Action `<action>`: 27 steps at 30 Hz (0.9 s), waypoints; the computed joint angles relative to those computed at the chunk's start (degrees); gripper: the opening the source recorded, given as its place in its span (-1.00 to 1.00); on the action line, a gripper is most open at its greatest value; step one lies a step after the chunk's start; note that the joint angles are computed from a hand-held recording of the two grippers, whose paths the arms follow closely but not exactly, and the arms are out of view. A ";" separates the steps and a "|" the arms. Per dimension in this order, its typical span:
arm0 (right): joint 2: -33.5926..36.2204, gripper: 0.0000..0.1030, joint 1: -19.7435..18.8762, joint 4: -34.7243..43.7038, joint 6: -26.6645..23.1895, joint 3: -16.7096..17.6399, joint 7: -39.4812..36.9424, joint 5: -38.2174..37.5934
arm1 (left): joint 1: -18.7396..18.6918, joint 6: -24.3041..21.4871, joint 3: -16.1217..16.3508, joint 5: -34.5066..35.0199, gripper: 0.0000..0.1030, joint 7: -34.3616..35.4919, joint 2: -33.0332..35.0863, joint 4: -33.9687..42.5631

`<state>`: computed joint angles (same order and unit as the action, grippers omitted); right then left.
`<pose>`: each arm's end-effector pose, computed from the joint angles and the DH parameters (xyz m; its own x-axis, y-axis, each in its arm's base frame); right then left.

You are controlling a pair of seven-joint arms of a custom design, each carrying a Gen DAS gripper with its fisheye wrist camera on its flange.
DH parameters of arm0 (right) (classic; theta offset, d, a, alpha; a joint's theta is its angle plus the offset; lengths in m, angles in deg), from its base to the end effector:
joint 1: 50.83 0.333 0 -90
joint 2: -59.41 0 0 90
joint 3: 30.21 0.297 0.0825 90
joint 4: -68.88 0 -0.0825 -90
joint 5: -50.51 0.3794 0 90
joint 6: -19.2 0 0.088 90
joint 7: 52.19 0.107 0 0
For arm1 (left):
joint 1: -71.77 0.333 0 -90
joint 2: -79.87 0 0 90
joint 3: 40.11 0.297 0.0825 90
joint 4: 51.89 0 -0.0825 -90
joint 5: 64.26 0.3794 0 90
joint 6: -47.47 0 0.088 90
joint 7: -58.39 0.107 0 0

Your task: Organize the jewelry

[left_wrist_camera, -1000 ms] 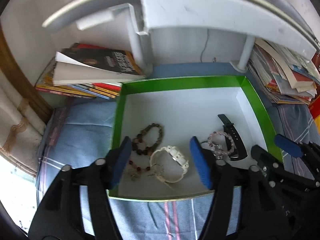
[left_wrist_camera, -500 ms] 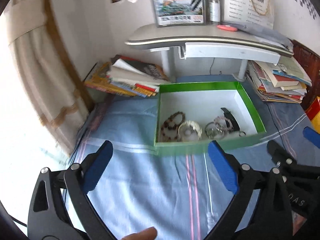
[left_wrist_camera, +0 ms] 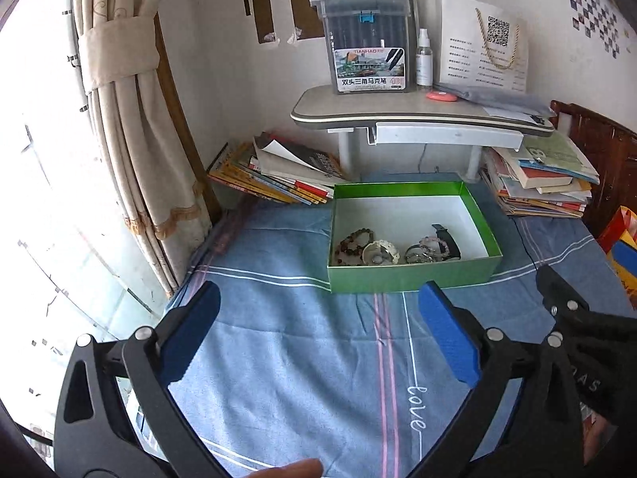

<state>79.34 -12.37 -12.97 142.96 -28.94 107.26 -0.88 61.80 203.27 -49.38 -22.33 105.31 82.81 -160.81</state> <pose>0.5535 0.4162 0.5357 -0.1949 -0.9752 0.1048 -0.6334 0.0436 -0.7726 0.5727 -0.2237 0.5367 -0.0796 -0.9897 -0.1190 -0.6194 0.1426 -0.7720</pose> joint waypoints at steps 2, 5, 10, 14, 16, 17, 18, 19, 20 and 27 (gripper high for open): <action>0.11 0.93 0.12 0.20 -0.31 0.12 -0.40 0.22 | 0.22 0.71 0.08 -0.66 0.92 0.66 -0.38 -0.66; -0.53 0.93 0.38 -0.62 -0.19 0.02 0.53 -0.43 | 0.37 1.01 0.13 0.40 0.92 -0.05 -0.66 -0.82; -1.37 0.93 0.64 -1.53 -1.53 0.38 2.82 -1.64 | 0.91 3.48 -0.01 0.79 0.92 -0.11 -1.68 -2.19; -1.49 0.93 0.80 -1.51 -1.93 0.72 3.55 -2.43 | 1.45 4.22 -0.14 -3.60 0.92 3.17 -1.39 -2.51; -1.61 0.93 0.94 -1.59 -1.95 0.79 3.84 -3.10 | 1.60 4.71 -0.11 -5.58 0.92 4.39 -1.32 -2.66; -1.67 0.93 1.02 -1.63 -2.01 0.84 4.12 -3.37 | 1.68 5.06 -0.08 -6.42 0.92 5.17 -1.25 -2.71; -1.82 0.93 1.01 -1.82 -1.94 0.87 4.34 -3.57 | 1.67 5.16 -0.07 -6.59 0.92 5.41 -1.26 -2.76; -2.06 0.93 1.03 -2.13 -1.82 0.92 4.63 -3.84 | 1.66 5.25 -0.06 -6.68 0.92 5.62 -1.29 -2.82; -2.37 0.93 1.06 -2.49 -1.67 0.97 5.02 -4.22 | 1.63 5.27 -0.06 -6.64 0.92 5.69 -1.33 -2.89; -3.68 0.93 0.79 -3.79 -1.97 1.67 7.04 -6.22 | 1.68 6.59 -0.25 -6.36 0.92 6.40 -2.13 -3.89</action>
